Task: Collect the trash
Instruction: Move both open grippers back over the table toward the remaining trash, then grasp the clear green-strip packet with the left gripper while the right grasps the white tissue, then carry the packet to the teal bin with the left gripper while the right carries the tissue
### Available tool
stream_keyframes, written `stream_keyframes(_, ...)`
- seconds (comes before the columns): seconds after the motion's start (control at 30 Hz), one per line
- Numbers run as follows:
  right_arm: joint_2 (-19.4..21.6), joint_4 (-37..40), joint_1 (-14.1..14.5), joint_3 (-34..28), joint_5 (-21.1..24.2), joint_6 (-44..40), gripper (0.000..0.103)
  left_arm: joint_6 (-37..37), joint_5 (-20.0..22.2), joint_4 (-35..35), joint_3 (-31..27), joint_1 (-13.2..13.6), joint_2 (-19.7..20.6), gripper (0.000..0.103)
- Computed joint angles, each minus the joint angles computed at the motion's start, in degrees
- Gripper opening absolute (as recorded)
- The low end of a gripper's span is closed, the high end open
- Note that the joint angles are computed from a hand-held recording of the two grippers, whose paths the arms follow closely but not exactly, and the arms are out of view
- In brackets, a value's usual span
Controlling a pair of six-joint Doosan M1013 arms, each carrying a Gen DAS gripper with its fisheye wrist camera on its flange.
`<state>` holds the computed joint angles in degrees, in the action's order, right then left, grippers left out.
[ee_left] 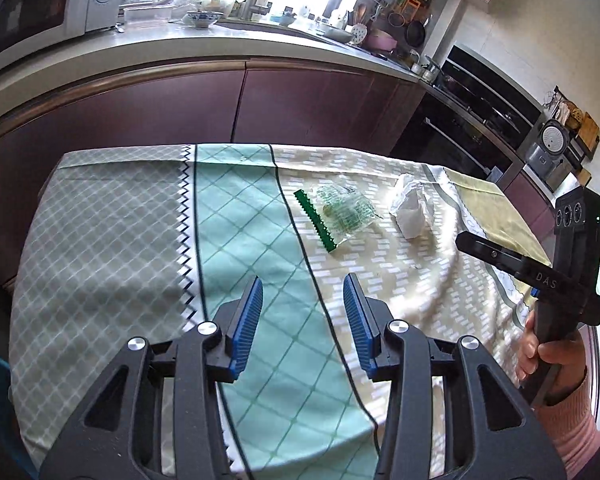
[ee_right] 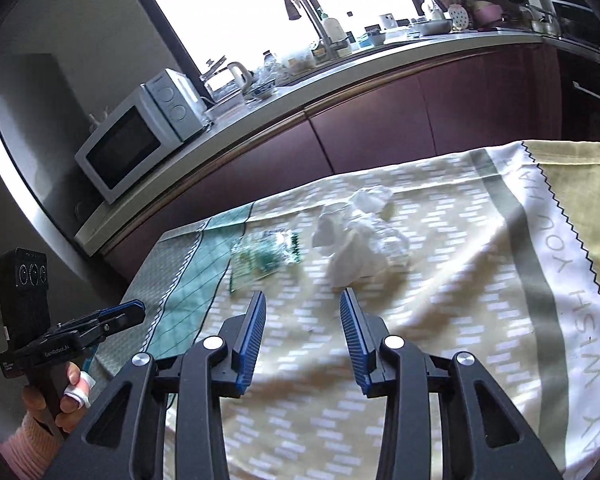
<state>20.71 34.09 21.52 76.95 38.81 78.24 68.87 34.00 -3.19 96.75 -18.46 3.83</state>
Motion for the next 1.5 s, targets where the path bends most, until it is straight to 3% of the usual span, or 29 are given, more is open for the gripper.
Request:
stream_keyframes(0.27, 3.55, -5.13, -0.81, -4.62, 1.17, 5.02, 0.053, -2.26, 3.89, 3.86, -7.63, -0.77, 7.00, 0.042)
stream_keyframes(0.53, 5.81, -5.02, -1.15, -7.48, 3.57, 4.67, 0.057, -0.49, 6.93, 1.17, -12.18, -0.28, 11.26, 0.049)
stream_keyframes(0.7, 6.27, -4.80, -1.17, -7.85, 4.26, 3.92, 0.056, -0.51, 6.18, 1.99, -12.59, -0.70, 12.17, 0.049)
stream_keyframes(0.8, 6.42, -4.49, -1.18, -7.88, 4.60, 3.47, 0.051, -0.33, 6.24, 2.31, -13.15, -1.03, 12.66, 0.040)
stream_keyframes(0.93, 6.70, -3.69, -1.24, -8.08, 5.43, 2.47, 0.031, -1.09, 5.95, 4.44, -13.58, -2.06, 13.18, 0.032)
stream_keyframes(1.17, 6.78, -1.08, -1.68, -8.03, 6.28, 0.59, 0.008, -1.54, 4.51, 6.15, -12.70, -2.93, 12.51, 0.018)
stream_keyframes(1.27, 6.42, -0.59, -1.71, -7.64, 5.68, -0.18, 0.006, -3.28, 3.94, 9.31, -11.99, -3.96, 11.70, 0.009)
stream_keyframes(1.5, 5.12, 2.13, -1.89, -5.92, 5.08, -2.69, 0.005, -5.99, 2.36, 12.97, -9.58, -5.18, 9.17, 0.006)
